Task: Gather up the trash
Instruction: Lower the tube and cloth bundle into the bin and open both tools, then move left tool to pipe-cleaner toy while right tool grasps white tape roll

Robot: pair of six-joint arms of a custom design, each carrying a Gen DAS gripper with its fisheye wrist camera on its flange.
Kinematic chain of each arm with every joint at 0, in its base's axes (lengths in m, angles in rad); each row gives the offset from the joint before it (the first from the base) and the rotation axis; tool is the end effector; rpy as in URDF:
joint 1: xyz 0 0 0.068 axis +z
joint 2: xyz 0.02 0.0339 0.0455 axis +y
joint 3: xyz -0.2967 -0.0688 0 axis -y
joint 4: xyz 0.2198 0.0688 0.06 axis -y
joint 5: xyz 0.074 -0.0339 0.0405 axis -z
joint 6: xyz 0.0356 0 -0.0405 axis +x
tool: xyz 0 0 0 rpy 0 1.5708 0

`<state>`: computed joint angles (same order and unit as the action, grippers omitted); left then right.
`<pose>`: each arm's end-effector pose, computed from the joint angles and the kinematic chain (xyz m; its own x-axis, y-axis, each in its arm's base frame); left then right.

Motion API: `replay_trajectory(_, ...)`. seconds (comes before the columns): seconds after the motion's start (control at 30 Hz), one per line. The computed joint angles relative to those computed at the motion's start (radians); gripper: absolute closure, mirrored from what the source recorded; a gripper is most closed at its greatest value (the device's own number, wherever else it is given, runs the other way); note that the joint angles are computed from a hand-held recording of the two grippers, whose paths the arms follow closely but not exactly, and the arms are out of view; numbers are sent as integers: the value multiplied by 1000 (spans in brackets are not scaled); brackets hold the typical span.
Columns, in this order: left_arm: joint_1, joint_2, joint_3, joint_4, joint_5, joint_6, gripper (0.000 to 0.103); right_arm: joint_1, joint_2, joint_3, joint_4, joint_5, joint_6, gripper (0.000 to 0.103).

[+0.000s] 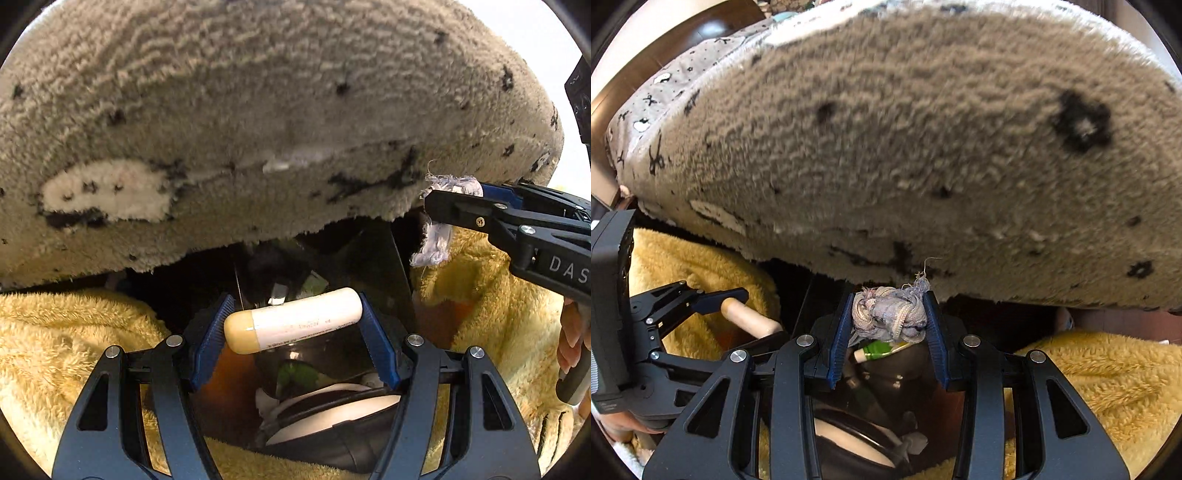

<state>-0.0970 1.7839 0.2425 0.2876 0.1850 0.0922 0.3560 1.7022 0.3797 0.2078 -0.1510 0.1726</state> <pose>0.1817 -0.0243 0.0820 -0.9277 0.1812 -0.3265 0.2387 0.9602 -0.1453 0.2035 0.0814 0.1113 -0.8988 -0.1531 -0.4107 -0.2561 0.9439 0.2087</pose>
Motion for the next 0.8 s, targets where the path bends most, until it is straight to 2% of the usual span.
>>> replay_trajectory(0.2, -3, 41, 15, -11, 12, 0, 38, 3, 40, 14, -1, -21, 16, 59)
replay_trajectory(0.23, -8, 46, 17, -11, 8, -4, 36, 3, 44, 15, 0, -28, 19, 55)
replay_trajectory(0.27, -15, 50, 15, -3, 5, -10, 30, 4, 53, 16, 6, -31, 22, 47)
replay_trajectory(0.33, -32, 51, 7, 18, -2, -25, 26, 4, 54, 14, 11, -36, 29, 37)
replay_trajectory(0.47, -35, -7, 18, -34, -20, -28, 20, -23, 16, 23, -23, -32, 21, 36)
replay_trajectory(0.67, -6, -115, 51, -147, -19, -7, 19, -51, -79, 19, -59, 24, 23, 33)
replay_trajectory(0.8, 45, -270, 105, -282, -10, 39, 19, -70, -211, 40, -127, 65, 7, 32)
